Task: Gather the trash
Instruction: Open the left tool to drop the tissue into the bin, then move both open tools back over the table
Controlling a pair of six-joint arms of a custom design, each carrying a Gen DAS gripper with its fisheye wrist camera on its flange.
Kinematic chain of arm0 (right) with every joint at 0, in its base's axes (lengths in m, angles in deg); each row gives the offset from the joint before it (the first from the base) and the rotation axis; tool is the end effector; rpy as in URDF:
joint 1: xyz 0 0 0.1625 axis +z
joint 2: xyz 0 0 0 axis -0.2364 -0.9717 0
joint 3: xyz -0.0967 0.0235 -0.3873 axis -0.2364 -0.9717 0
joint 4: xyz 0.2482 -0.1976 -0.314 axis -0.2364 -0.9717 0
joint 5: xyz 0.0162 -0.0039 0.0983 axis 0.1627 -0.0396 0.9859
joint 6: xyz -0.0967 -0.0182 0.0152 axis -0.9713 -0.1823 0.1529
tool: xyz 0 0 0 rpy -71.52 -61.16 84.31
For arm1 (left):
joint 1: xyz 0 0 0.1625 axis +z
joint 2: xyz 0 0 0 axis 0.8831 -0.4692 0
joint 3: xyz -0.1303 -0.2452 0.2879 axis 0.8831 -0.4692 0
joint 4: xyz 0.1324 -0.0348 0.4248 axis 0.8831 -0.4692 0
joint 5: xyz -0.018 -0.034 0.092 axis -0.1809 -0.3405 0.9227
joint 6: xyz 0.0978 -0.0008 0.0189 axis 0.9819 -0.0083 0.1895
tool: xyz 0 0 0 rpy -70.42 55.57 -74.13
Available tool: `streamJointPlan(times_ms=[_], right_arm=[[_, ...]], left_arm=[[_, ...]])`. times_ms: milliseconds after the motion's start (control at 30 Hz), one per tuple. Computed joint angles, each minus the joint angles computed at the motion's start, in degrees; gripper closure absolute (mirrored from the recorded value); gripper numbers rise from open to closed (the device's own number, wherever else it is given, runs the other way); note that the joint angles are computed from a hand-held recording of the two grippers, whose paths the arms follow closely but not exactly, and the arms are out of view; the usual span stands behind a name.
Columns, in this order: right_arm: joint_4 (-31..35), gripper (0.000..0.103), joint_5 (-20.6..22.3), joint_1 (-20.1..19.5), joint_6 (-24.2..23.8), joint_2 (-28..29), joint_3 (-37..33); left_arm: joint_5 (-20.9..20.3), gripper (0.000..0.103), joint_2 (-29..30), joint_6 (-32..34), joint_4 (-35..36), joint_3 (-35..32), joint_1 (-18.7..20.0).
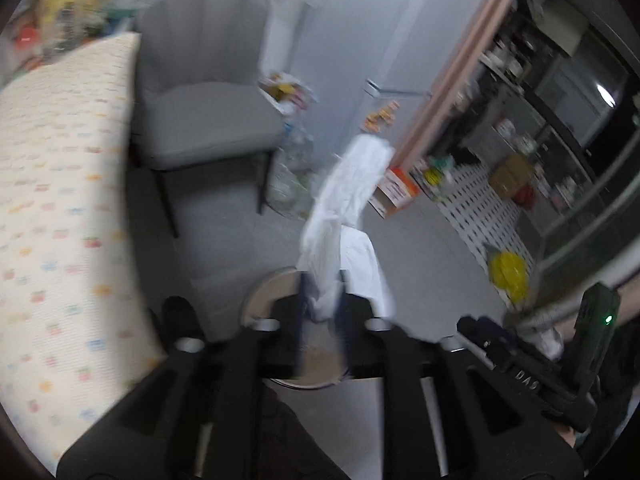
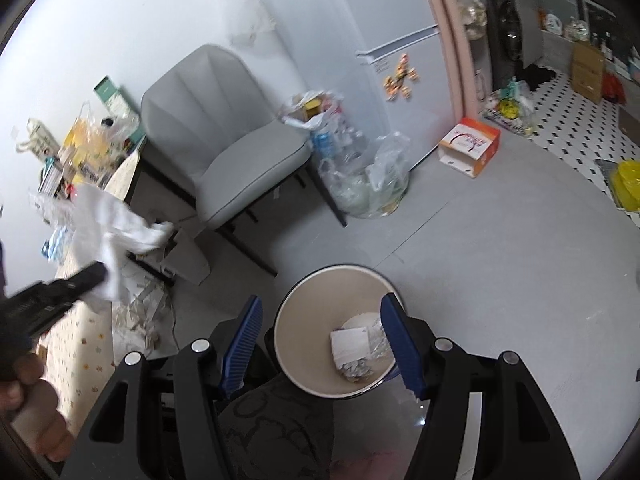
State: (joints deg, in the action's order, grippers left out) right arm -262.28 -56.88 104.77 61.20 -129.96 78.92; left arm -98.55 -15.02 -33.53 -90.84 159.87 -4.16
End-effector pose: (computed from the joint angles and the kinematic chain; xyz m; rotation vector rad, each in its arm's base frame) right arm 0.0874 -0.4213 0.0954 -0.3790 -2.3458 1.1935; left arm -0.1668 -0.5829 0.1156 0.8057 2.6948 -0.4457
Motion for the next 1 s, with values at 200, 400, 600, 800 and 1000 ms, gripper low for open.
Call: streamJointPlan(times_ms=[200,400,600,800,1000], right_arm=[[-0.35,0.041,-0.69,0.95,0.2,-0.91,0.83],[1.43,0.021,-2.91,4.9,-0.38,1.28,-2.29],[2.5,0.008,-6.04,11.19,-4.36,5.57,-8.02],[4.28,0.008,-7.18,17.33,-9.44,11.7,-15.93],[6.0,0.008,-6.91,21.74,-12.03,16.43,-22.51]], left_arm=[[1.38,0.012,-1.23,-0.79,-4.49,2.24,-0.42],[1.82,0.007,-6.51,-1.42,-7.39,3.59,0.82],[3.08,0.006,-13.18,-2.73,-10.47,5.19,2.92],[5.29,0.006,-18.79,-2.3,-11.45,5.95,5.76],[4.75,0.006,-22.96,0.1,-13.06,6.45,9.3]])
